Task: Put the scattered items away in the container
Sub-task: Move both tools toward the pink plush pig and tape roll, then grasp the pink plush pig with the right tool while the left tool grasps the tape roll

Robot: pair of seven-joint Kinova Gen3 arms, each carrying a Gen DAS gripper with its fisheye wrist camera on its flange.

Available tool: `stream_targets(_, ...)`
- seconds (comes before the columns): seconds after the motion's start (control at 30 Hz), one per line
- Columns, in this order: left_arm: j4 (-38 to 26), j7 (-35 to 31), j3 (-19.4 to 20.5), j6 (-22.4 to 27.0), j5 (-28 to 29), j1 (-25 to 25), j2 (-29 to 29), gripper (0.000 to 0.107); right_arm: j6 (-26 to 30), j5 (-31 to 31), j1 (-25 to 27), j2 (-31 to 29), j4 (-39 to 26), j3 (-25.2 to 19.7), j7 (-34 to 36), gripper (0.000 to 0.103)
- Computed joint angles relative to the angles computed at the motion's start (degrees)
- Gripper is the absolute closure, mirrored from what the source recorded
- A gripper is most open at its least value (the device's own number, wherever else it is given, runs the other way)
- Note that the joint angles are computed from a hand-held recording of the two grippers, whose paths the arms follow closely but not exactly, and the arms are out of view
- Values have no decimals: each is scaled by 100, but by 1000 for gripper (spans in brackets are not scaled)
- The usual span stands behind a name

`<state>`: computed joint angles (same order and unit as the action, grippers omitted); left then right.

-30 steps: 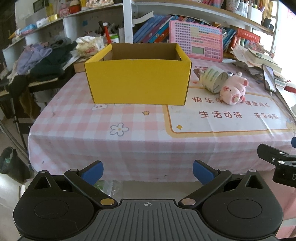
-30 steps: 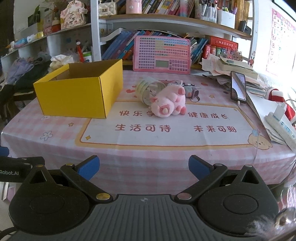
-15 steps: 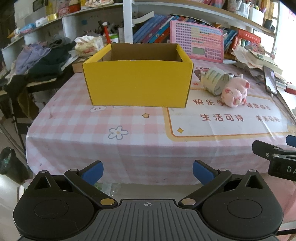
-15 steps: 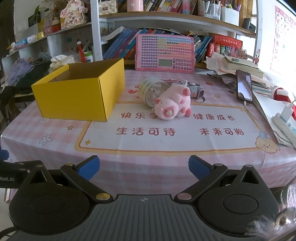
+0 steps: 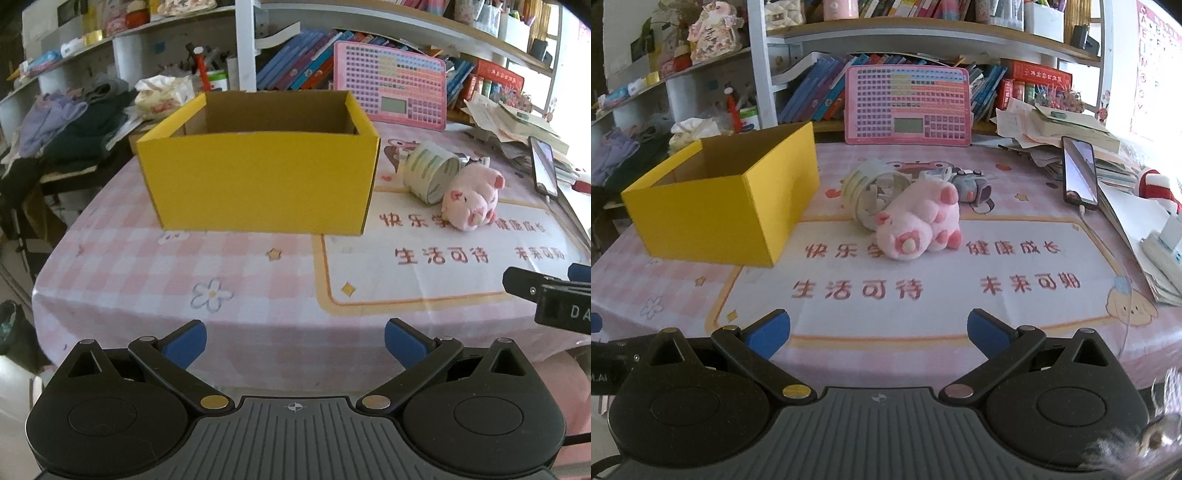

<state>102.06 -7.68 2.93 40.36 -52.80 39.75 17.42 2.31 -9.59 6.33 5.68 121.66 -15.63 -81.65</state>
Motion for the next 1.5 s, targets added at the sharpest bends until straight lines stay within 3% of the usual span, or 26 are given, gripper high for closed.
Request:
stream_targets(0.2, -498, -343, -54, -82, 227, -115, 316, 4, 191, -127, 718, 434, -555, -591, 554, 0)
stream_targets(0.57, -1502, -1533, -232, 19, 1068, -49, 874, 4, 744, -624, 1047, 1146, -1533, -669, 1412, 0)
stream_targets(0.8, -2154, -2219, -295, 230, 1670, -22, 1227, 4, 1007, -971, 1098, 1566, -2092, -577, 1885, 0)
stream_targets(1.03, -2509, -2331, -500, 342, 1991, 110, 1444, 5, 1309, -1173, 1064, 2012, -2661, -489, 2188, 0)
stream_targets(1.17, -2718, -2430, -559, 488, 2042, 154, 1554, 5, 1731, -1246, 818, 2300, -3155, -165, 2005, 0)
stream_targets(1.5, -3020, -2715, -586, 464, 2187, 87, 1720, 5, 2858, -1506, 695, 2949, -4229, 42, 2186, 5)
